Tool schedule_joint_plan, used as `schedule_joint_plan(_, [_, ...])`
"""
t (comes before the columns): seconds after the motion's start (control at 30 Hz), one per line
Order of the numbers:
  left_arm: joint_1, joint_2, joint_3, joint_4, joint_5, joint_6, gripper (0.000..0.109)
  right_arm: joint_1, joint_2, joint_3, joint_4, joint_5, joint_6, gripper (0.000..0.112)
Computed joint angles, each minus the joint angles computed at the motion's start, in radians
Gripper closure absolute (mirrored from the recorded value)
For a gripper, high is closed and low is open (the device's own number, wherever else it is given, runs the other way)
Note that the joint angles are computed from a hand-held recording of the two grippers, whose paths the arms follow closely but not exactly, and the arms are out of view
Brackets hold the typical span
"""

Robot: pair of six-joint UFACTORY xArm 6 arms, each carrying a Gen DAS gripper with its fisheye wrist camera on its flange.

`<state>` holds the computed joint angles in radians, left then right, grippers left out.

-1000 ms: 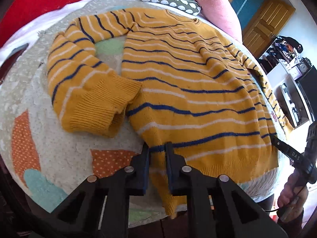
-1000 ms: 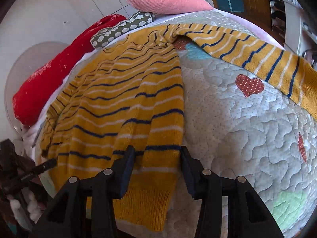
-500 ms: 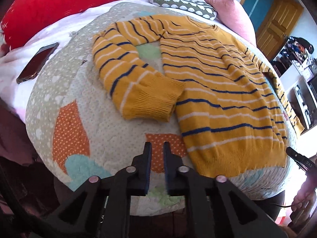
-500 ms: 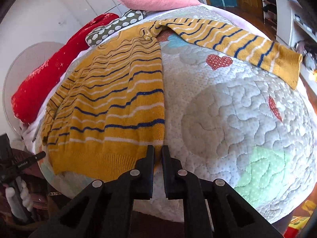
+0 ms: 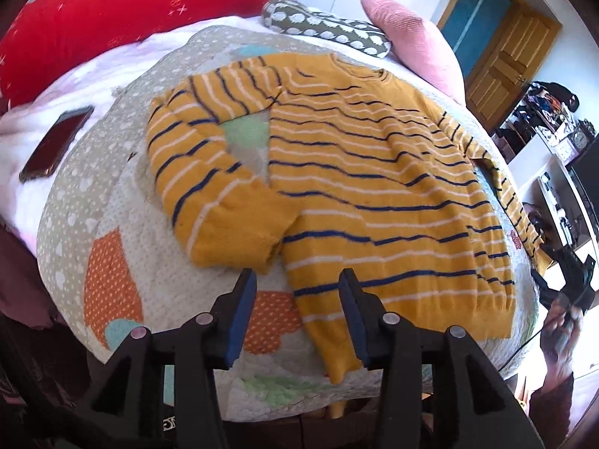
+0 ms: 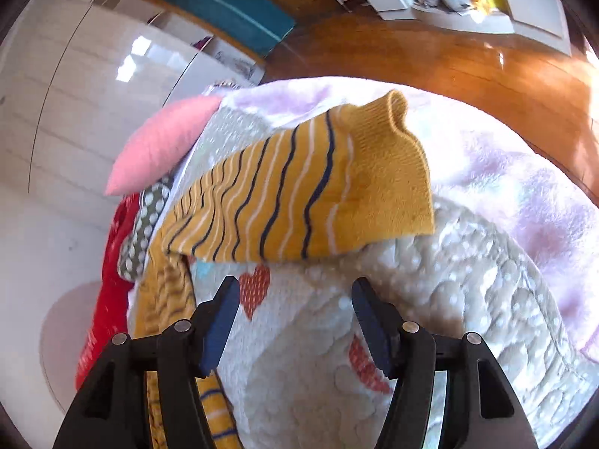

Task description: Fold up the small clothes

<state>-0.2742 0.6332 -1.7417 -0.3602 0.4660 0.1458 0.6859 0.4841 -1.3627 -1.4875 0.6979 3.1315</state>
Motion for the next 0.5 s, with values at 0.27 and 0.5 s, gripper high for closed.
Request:
schedule_joint_plan(0.27, [-0.037,0.091,-0.179,0.032,0.057,-0.037,0.053,-0.064,-0.085,0.020,0.164,0.115,-0.321,0.107])
schedule_joint_plan(0.5, [-0.033,0.181,-0.321,-0.020,0.121,-0.012,0.052,-0.085,-0.202,-0.030,0.251,0.341,-0.665,0.107])
